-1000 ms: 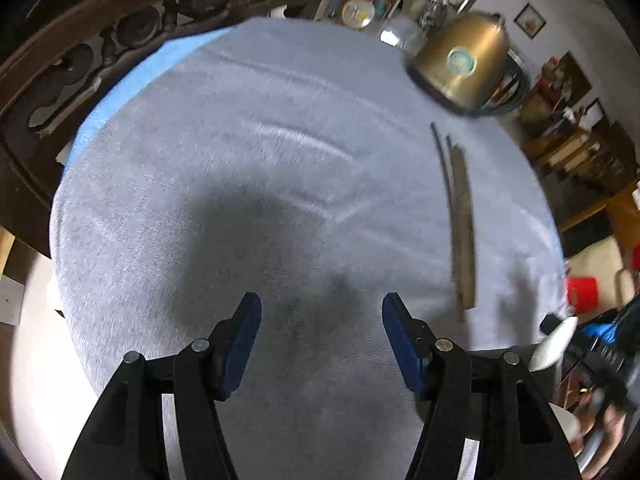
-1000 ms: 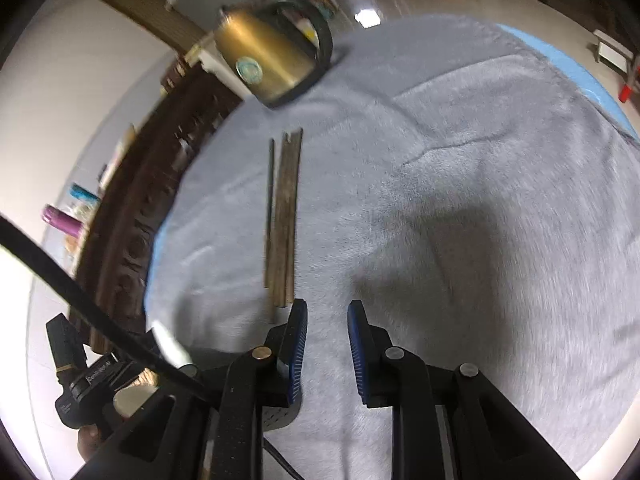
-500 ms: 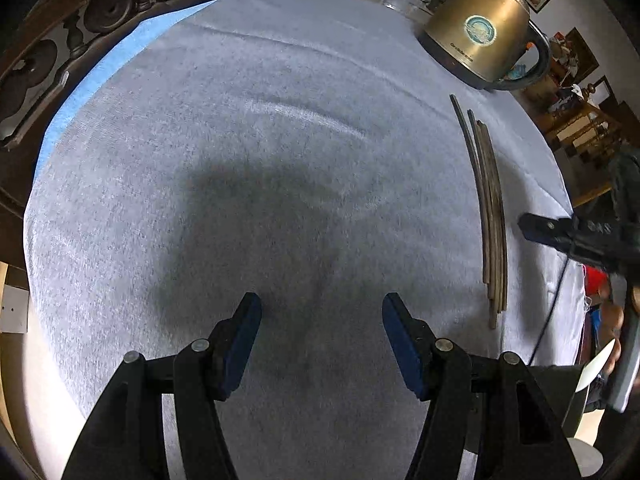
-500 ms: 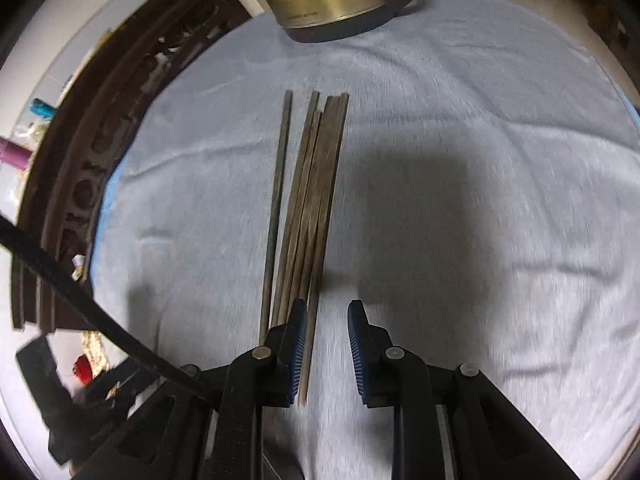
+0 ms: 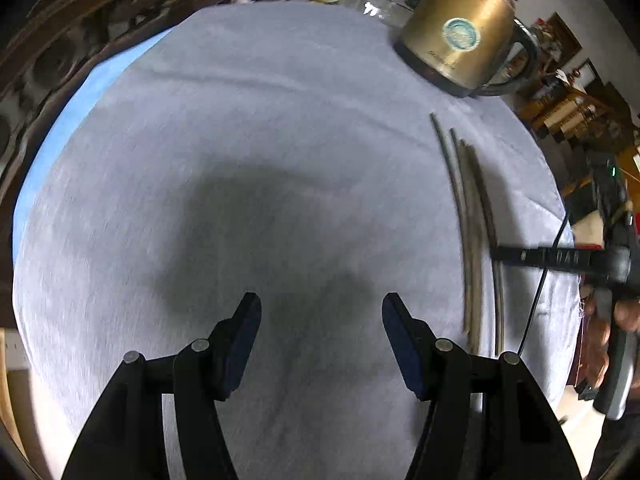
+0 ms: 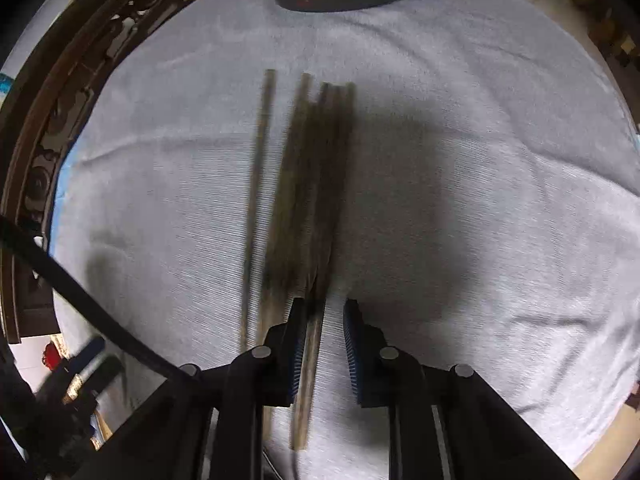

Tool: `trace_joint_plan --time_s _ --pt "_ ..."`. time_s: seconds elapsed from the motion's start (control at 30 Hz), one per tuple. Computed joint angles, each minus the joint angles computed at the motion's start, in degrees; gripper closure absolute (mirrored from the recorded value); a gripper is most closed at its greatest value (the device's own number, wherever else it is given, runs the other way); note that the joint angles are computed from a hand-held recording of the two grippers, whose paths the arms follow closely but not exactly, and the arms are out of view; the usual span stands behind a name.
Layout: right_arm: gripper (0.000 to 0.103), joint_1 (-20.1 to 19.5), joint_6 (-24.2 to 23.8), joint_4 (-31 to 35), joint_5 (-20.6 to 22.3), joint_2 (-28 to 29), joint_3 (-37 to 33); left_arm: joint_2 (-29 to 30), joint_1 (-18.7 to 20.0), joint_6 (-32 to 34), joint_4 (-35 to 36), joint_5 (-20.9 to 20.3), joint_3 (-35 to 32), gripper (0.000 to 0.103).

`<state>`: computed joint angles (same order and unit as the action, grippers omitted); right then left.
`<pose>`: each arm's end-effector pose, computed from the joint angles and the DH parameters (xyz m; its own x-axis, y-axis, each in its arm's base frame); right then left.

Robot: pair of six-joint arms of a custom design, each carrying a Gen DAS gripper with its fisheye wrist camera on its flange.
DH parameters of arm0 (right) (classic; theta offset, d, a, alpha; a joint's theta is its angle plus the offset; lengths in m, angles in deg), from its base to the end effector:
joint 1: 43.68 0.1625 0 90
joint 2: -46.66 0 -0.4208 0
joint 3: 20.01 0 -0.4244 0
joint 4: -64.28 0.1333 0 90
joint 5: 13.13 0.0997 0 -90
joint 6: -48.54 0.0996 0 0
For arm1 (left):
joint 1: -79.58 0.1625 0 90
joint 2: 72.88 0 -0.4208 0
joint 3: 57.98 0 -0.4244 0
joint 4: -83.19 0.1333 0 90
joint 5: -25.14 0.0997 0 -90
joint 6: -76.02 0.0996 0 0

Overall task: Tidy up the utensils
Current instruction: 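Grasp one chopstick with the left tool while the right tool reaches the bundle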

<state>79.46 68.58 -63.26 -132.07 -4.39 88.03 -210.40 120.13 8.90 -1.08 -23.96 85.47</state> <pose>0.3778 -0.4230 0.0185 -0.7823 -0.3056 0.5428 -0.2634 0.9519 0.1565 -0.0185 -0.2771 0.3090 -0.8376 -0.3299 -0.4355 -0.0708 0.8559 -0.5122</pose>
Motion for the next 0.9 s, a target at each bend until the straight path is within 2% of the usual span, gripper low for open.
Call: trace_joint_plan --time_s 0.03,0.13,0.23,0.33,0.5,0.63,0.9 --pt "0.083 -0.5 0.0 0.1 0.0 -0.9 0.6 1.7 1.0 2.1 -2.7 0.0 -0.3 0.039" --pt "0.083 -2.7 -0.9 -1.0 3.5 -3.2 2.3 8.8 4.9 8.7 -11.6 -0.2 -1.9 0.039" --pt "0.081 -3.8 -1.3 -3.9 3.5 -4.9 3.5 14.0 7.2 12.3 -16.4 -0.9 -3.5 0.039" --pt "0.08 -4.3 -2.0 -3.8 4.0 -4.3 2.1 18.8 9.2 14.8 -19.6 -1.3 -5.1 0.039" --pt "0.08 -2.7 -3.8 0.5 0.4 -0.6 -1.7 20.8 9.5 15.4 -20.8 -1.5 -5.6 0.039" --pt "0.08 -0.9 -3.4 3.1 -2.0 1.2 -3.5 21.3 9.7 15.9 -21.4 -1.9 -5.5 0.039" --pt "0.08 0.5 -4.3 5.1 0.8 2.2 -3.7 23.5 10.6 17.4 -23.0 -1.7 -6.6 0.039"
